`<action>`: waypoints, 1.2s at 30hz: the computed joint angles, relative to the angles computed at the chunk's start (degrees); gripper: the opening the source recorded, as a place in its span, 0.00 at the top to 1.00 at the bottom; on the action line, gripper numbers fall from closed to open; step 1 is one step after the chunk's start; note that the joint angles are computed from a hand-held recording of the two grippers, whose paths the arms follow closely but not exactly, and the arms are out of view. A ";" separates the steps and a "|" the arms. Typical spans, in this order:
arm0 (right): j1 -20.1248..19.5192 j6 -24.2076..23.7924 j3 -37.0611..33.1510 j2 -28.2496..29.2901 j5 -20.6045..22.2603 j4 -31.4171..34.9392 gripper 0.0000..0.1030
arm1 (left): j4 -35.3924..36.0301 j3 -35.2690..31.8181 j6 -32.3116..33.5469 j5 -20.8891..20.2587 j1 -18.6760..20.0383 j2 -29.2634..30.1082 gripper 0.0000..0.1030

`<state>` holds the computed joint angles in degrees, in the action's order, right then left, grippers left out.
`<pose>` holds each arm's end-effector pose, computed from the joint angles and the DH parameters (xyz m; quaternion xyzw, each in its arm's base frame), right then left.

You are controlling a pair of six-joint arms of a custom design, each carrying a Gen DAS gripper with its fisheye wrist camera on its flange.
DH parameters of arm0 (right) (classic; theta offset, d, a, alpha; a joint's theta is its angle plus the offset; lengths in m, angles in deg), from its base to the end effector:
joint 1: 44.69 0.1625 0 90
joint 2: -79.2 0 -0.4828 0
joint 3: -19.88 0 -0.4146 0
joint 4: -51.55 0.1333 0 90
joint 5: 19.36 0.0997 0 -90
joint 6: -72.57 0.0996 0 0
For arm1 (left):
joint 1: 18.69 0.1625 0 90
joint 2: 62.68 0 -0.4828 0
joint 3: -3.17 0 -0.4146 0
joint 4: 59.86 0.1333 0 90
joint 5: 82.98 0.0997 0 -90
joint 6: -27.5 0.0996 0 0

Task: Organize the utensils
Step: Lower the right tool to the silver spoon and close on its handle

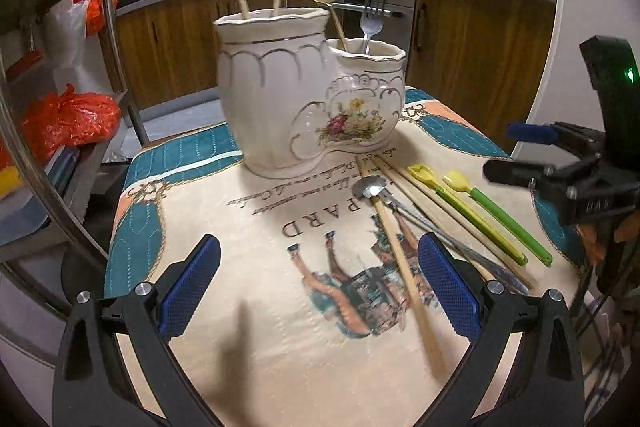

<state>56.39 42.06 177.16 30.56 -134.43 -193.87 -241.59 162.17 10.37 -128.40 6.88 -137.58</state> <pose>0.1510 -0.2971 0.1429 0.2375 -0.8682 0.3484 0.2617 -0.1618 -0.3027 0.1592 0.3472 0.8558 -0.2938 0.2464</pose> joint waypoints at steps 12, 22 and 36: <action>5.62 0.77 -5.62 -0.28 -0.09 21.00 0.81 | 2.21 0.52 0.08 -1.51 2.41 -5.29 0.06; 4.22 2.32 -8.05 -1.39 -0.12 27.39 0.96 | 1.86 0.17 1.17 -2.43 1.50 -3.91 0.06; 1.32 -1.33 0.78 -6.28 10.12 9.33 0.96 | 4.23 -2.93 1.23 -4.85 0.96 1.42 0.08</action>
